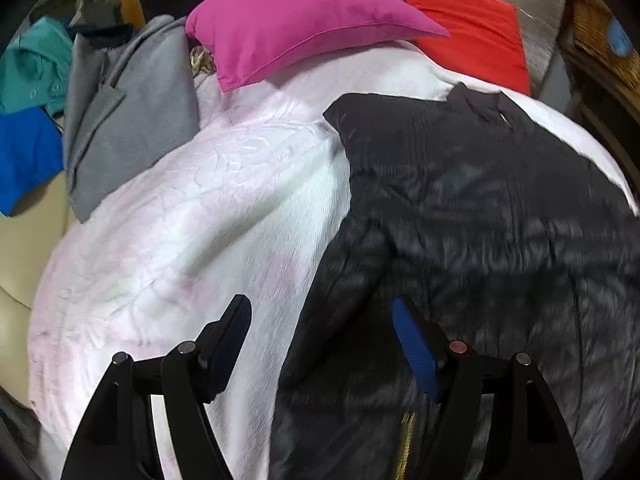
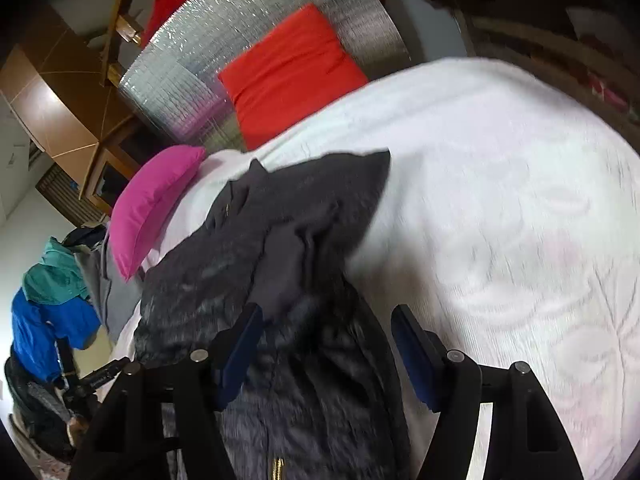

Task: Fold large clothes
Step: 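Lift the hem with both grippers and fold it toward the collar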

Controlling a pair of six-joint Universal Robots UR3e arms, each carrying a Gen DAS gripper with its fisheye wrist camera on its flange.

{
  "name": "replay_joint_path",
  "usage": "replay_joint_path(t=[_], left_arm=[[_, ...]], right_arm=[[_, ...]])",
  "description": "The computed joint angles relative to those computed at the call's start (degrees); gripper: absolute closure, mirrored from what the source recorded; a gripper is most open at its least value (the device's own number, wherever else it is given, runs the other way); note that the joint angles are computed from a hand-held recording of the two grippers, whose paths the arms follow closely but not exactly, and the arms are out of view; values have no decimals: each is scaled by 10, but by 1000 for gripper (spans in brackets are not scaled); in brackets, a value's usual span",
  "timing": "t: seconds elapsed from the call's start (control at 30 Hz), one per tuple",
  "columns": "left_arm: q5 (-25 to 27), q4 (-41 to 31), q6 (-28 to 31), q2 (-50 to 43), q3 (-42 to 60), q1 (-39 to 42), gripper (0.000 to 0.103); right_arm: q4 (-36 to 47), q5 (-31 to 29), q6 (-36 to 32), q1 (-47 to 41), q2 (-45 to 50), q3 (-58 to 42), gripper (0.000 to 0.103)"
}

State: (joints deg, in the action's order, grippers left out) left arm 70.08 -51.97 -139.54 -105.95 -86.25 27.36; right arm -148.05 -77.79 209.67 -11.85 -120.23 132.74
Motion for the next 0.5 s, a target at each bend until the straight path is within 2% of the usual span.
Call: replay_joint_path(t=[0.07, 0.17, 0.27, 0.33, 0.37, 0.43, 0.47, 0.5], left_arm=[[-16, -9, 28, 27, -28, 20, 30], [-34, -28, 52, 50, -47, 43, 39], [-37, -41, 63, 67, -62, 60, 39], [-35, -58, 66, 68, -62, 67, 39], [-36, -83, 70, 64, -53, 71, 39], [-42, -132, 79, 57, -38, 80, 39], [-46, -148, 82, 56, -36, 84, 39], [-51, -156, 84, 57, -38, 90, 50]], right_arm=[[17, 13, -2, -7, -18, 12, 39], [37, 18, -3, -6, -27, 25, 40], [56, 7, 3, 0, -24, 33, 40], [59, 20, -5, -7, -24, 47, 52], [57, 24, -3, -3, -15, 50, 62], [39, -25, 19, 44, 28, 38, 67], [35, -44, 28, 61, 33, 31, 77], [31, -53, 34, 71, 33, 29, 85]])
